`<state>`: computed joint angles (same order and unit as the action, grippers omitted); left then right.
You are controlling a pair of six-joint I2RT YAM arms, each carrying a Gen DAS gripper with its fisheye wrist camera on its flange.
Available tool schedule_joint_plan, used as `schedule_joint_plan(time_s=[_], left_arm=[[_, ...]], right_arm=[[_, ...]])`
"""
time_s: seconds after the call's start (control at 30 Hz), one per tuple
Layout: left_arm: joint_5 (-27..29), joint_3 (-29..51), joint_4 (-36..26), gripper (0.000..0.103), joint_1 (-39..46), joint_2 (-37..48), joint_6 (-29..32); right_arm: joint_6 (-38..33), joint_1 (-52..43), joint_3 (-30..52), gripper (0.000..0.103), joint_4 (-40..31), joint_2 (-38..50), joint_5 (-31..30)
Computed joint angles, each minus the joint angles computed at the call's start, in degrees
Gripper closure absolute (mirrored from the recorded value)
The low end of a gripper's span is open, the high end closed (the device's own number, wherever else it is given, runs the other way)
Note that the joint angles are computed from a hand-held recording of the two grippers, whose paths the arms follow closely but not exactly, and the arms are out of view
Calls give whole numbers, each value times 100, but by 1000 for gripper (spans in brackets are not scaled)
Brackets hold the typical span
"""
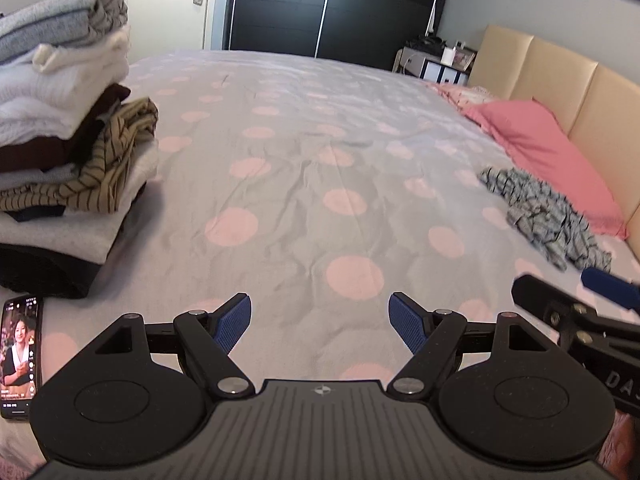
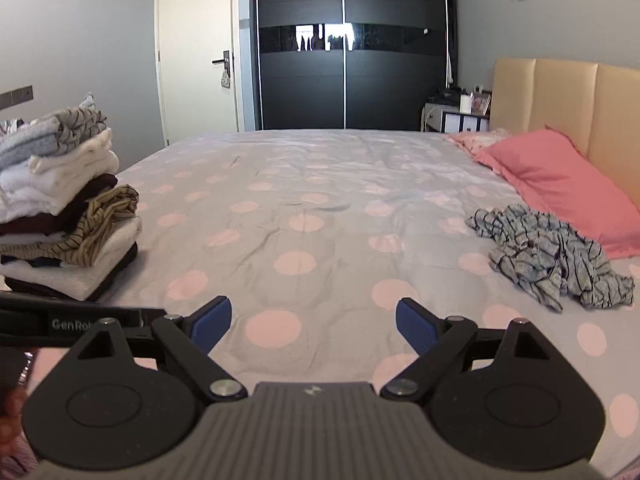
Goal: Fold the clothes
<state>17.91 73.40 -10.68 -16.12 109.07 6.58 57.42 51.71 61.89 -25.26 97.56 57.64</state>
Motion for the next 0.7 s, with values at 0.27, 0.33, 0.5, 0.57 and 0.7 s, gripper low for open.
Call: schedule_joint_plan(time_s=[0.27, 0.33, 0.5, 0.57, 0.7], left_arm=[[-301, -72, 300, 28, -23, 354, -191], [-315, -96, 345, 28, -27, 440, -201], [-226, -391, 801, 28, -77, 441, -200], [-276, -513, 1064, 28, -95, 381, -259], [-356, -812, 1649, 28, -84, 200, -328]], right_arm=[[-581, -324, -388, 12, 988, 256, -235], [-659, -432, -429, 12, 1170, 312, -382], [-708, -615, -458, 12, 1506, 414, -647], [-740, -631, -409, 12, 1548, 470, -594], [-892, -595, -316, 12, 1560, 551, -435]])
